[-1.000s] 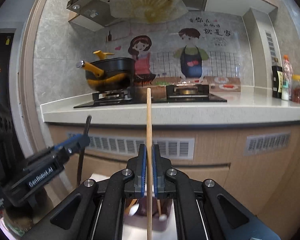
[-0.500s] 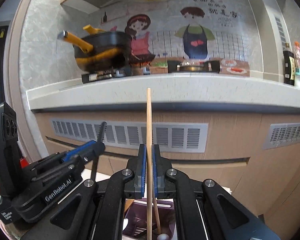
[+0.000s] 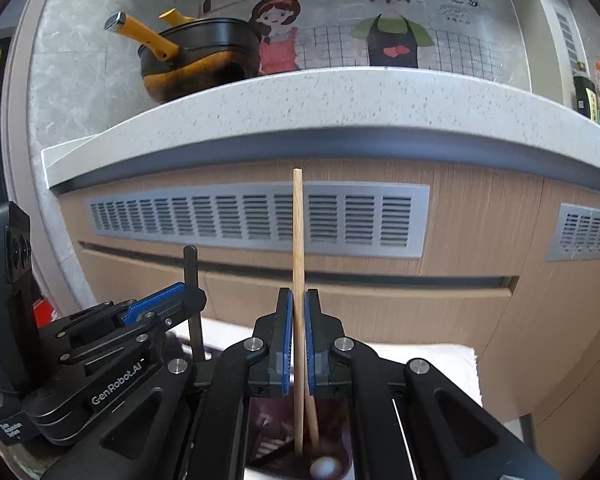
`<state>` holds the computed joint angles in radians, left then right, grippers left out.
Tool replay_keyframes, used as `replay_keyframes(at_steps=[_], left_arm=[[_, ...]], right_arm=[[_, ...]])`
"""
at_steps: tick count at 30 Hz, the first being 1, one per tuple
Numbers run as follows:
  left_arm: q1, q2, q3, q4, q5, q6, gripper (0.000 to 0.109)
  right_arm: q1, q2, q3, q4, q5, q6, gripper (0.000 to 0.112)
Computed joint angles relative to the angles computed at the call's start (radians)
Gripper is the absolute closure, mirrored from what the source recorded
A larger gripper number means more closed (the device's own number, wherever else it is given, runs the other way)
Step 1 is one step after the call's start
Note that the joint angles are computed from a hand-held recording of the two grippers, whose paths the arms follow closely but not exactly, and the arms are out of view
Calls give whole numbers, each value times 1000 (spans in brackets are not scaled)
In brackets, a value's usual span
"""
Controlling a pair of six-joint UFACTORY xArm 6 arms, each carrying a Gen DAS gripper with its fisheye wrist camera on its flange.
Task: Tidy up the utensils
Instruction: 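Lift the dark spoon and chopstick over the caddy and release them inside, then move both open tools back toward the blue spoon and tongs on the cloth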
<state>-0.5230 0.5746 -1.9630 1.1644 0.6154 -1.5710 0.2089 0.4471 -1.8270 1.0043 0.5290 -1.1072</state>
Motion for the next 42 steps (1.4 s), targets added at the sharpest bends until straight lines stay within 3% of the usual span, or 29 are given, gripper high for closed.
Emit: replay_keyframes(at_steps=[5, 7, 9, 13, 16, 19, 22, 28, 34, 42], left_arm=[[-23, -81, 128, -50, -1, -5, 89], [-27, -128, 189, -66, -12, -28, 61], [-44, -183, 251, -51, 15, -62, 51], [-99, -288, 355, -30, 126, -98, 50], [-122, -363, 440, -73, 182, -102, 42], [-147, -427, 527, -125, 247, -107, 40], [-161, -479, 613, -202, 271, -105, 40], [-184, -571, 797, -302, 240, -137, 38], [-205, -640, 931, -294, 189, -193, 33], [-202, -661, 979, -294, 130, -206, 29]], right_arm=[[-13, -46, 82, -62, 21, 23, 103], [-16, -81, 130, -59, 8, 7, 100], [-14, -128, 198, -56, -26, -20, 96], [-9, -220, 319, -56, -62, -58, 77], [-3, -291, 409, -52, -67, -81, 65], [16, -344, 491, -70, -73, -95, 55], [43, -369, 550, -154, -71, -44, 54], [90, -338, 590, -387, -32, 191, 55], [123, -243, 521, -502, 59, 426, 58], [167, -141, 444, -625, 47, 630, 70]])
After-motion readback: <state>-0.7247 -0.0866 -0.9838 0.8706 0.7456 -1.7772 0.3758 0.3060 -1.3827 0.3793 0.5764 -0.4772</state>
